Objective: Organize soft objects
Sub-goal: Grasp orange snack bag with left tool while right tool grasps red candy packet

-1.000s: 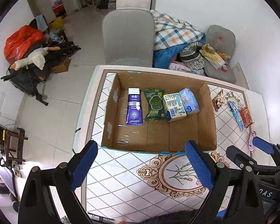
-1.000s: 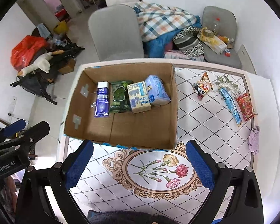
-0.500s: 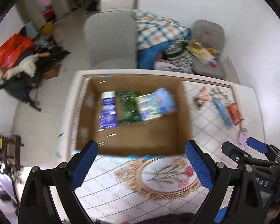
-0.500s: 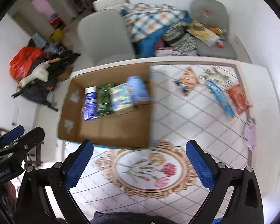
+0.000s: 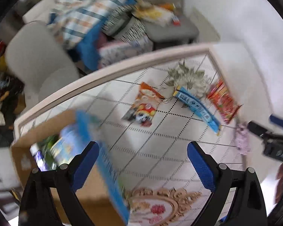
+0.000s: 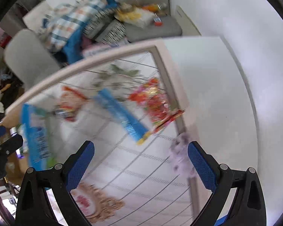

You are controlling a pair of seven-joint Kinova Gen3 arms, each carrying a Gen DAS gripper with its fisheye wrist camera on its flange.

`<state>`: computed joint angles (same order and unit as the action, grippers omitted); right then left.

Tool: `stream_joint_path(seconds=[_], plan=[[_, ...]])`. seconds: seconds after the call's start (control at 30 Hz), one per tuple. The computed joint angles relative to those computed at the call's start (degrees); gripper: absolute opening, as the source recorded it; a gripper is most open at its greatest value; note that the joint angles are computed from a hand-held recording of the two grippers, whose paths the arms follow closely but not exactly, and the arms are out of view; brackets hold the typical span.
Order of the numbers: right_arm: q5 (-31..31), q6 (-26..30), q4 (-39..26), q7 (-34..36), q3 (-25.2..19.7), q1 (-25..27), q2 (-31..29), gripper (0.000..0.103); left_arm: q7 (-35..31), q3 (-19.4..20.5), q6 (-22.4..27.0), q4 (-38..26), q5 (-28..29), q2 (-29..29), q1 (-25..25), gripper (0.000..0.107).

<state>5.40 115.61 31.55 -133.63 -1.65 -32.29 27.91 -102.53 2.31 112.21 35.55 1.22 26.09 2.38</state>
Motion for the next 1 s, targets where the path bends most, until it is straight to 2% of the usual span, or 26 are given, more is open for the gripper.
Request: stream_joint_path(seconds=[0.1, 0.2, 0.3, 0.4, 0.5, 0.53, 0.57, 0.63, 0.77, 0.83, 1.0], plan=[[-0.68, -3.79, 5.75, 4.9, -0.31, 4.95, 1.47, 0.101, -0.72, -0.2, -1.76, 0.63, -3.47, 4.85, 4.12, 0.096], [-2.15, -7.6, 10.44, 7.64, -0.54, 7.69, 2.73, 0.101, -0.84, -0.22, -2.22, 0.62, -4.56, 8.42, 6.14, 0.096], [-2.7, -9.34, 11.92, 10.55, -0.67, 9.09, 5.05, 0.1, -0.88, -0.8, -2.75, 0.73, -6.17, 11.28, 7.88, 0.095], [-3.66, -10.1, 12.29, 12.6, -0.71, 10.32, 7.02, 0.1, -2.67, -1.87, -5.28, 1.67, -9.62, 12.15, 10.23, 0.095], [-5.52, -10.99, 12.45, 13.64, -0.88, 11.81, 8.4, 0.099, -2.79, -1.04, -1.25, -2.55, -8.03, 15.59, 8.95, 0.09], [-5.97, -10.68, 12.14, 13.76, -0.82, 12.13, 9.08, 0.09, -2.49, -0.93, 0.5, -4.26, -7.3, 16.91, 8.44, 0.081], [-6.66, -10.4, 11.68, 13.59, -0.8, 12.53, 9.78, 0.086, -1.87, -0.8, 2.58, -6.36, -6.34, 18.42, 7.72, 0.071], [-8.12, -10.3, 11.61, 12.91, -0.9, 13.19, 10.41, 0.068, 0.76, 0.01, 4.55, -8.29, -3.51, 19.79, 5.48, 0.068], [-7.21, -9.83, 11.01, 13.33, -0.53, 12.24, 11.09, 0.06, 2.25, -0.69, 3.46, -7.46, -2.45, 18.81, 4.69, 0.05], [-6.81, -9.85, 10.82, 12.95, -0.34, 11.67, 11.12, 0.055, 3.86, -0.48, 3.79, -7.41, -1.19, 18.75, 3.52, 0.049], [-6.73, -9.01, 9.45, 10.42, -0.14, 10.32, 11.0, 0.05, 7.42, 0.05, -0.52, 0.58, 1.85, 13.99, 1.21, 0.046]])
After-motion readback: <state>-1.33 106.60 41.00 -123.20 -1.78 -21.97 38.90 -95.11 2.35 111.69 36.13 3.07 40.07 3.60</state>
